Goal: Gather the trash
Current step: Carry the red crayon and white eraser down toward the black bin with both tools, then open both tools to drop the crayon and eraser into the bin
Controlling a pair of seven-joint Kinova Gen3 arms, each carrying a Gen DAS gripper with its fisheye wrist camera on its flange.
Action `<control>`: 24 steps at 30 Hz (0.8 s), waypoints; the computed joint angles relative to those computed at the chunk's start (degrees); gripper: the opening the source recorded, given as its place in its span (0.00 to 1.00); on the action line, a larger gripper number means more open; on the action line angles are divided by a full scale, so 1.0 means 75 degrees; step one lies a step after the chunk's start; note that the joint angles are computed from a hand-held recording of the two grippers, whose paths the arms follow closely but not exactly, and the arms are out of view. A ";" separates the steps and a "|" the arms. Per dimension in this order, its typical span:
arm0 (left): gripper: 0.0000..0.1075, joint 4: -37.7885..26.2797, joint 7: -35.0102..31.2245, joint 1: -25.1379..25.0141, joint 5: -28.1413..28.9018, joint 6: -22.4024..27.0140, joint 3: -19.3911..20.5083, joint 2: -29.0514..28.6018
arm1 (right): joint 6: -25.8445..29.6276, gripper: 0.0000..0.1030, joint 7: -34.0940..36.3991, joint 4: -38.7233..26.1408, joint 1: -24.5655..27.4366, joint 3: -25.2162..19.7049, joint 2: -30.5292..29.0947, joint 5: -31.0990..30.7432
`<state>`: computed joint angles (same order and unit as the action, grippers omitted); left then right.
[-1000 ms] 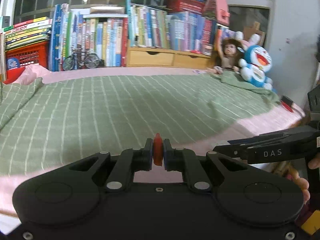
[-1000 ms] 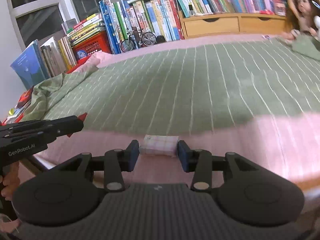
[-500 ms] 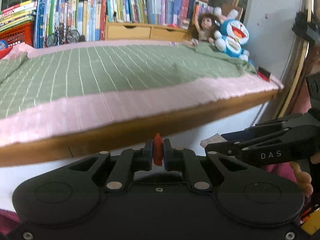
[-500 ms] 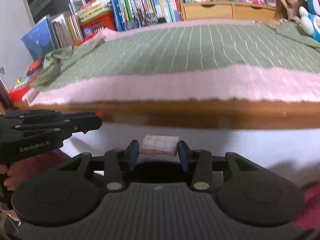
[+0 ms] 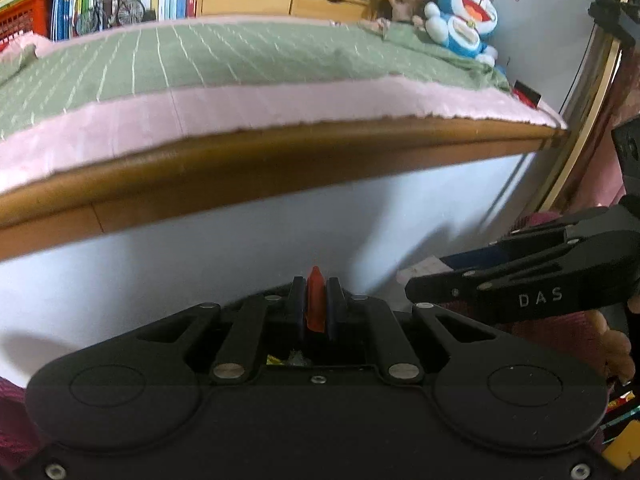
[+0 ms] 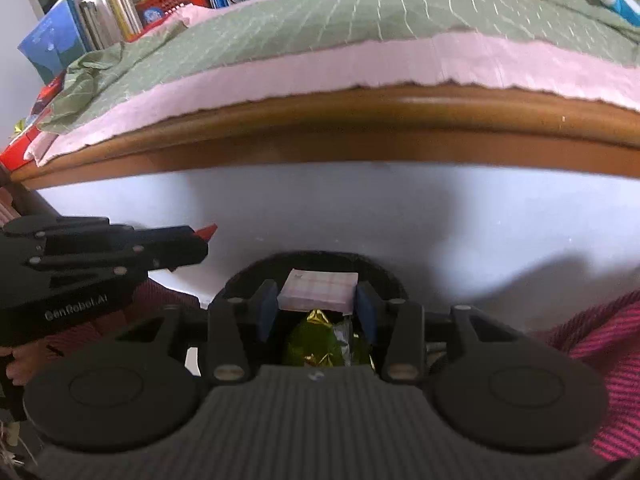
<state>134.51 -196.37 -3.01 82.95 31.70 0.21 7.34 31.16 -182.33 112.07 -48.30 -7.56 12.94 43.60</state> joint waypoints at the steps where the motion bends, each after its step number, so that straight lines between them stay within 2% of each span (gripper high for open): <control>1: 0.09 -0.0028 0.0102 0.0020 -0.0075 -0.0036 0.0010 0.0065 | -0.0017 0.47 0.0078 -0.0012 0.0048 -0.0026 0.0031 -0.0093; 7: 0.09 -0.0192 0.0484 0.0098 -0.0360 -0.0279 0.0117 0.0453 | -0.0356 0.47 0.0792 -0.0039 0.0343 -0.0034 0.0274 -0.0934; 16: 0.09 -0.0748 0.1834 0.0067 -0.1396 -0.0592 0.0498 0.1275 | -0.0642 0.48 0.2466 -0.0308 0.0799 0.0068 0.0752 -0.2697; 24: 0.09 -0.1204 0.3079 -0.0138 -0.2363 -0.0865 0.1035 0.1860 | -0.0694 0.50 0.3635 -0.0491 0.1095 0.0154 0.1007 -0.3807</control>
<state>125.48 -173.28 -4.04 65.23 25.21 7.97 21.29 25.96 -155.06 108.39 -40.09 -6.40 20.49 15.04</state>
